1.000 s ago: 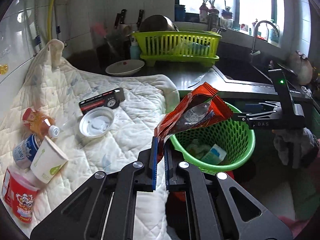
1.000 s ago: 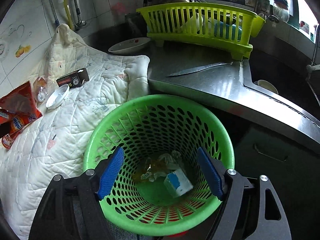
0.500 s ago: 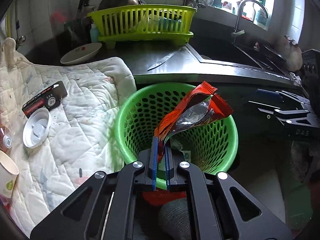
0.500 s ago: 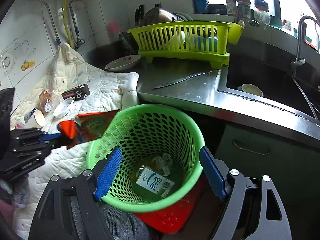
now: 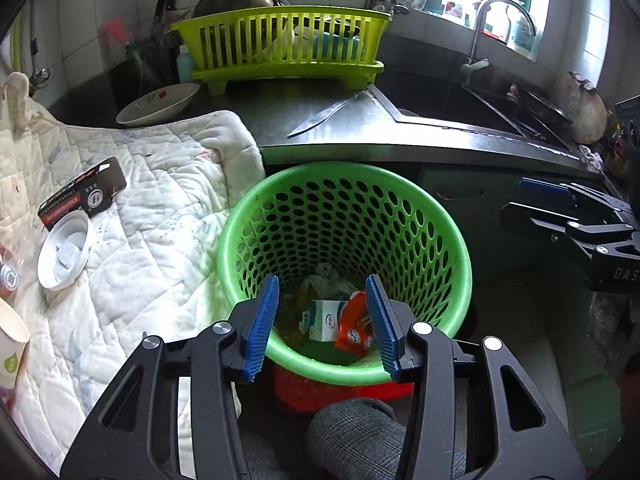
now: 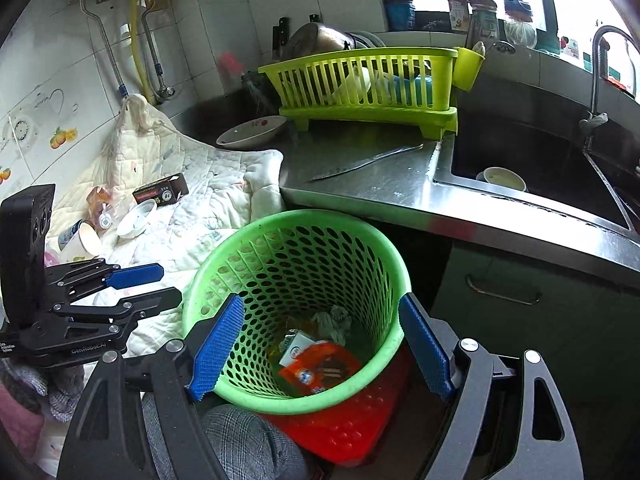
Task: Collect trash
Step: 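Carry carton and orange bag over the green basket and release both, then grasp the white lid with the right gripper while the left grasps the red cup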
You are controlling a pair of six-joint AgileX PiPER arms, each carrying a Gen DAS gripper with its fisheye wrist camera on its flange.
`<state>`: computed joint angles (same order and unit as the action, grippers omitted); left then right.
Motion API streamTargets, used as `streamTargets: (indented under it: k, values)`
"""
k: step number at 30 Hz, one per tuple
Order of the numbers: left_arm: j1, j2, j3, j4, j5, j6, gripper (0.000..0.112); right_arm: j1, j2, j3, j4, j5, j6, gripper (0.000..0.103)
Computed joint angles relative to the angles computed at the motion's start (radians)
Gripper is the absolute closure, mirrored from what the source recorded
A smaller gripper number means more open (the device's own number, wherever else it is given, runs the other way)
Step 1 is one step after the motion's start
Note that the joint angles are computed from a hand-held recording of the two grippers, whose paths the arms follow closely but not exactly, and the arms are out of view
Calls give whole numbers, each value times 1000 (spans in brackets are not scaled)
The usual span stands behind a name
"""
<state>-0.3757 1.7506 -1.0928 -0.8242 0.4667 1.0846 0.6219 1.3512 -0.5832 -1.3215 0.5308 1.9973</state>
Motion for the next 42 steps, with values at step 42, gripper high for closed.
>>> streamTargets:
  k: [42]
  values:
    - [916,-74,-79,-101,88,296,38,60,865,-1275,883,63,-1295,11]
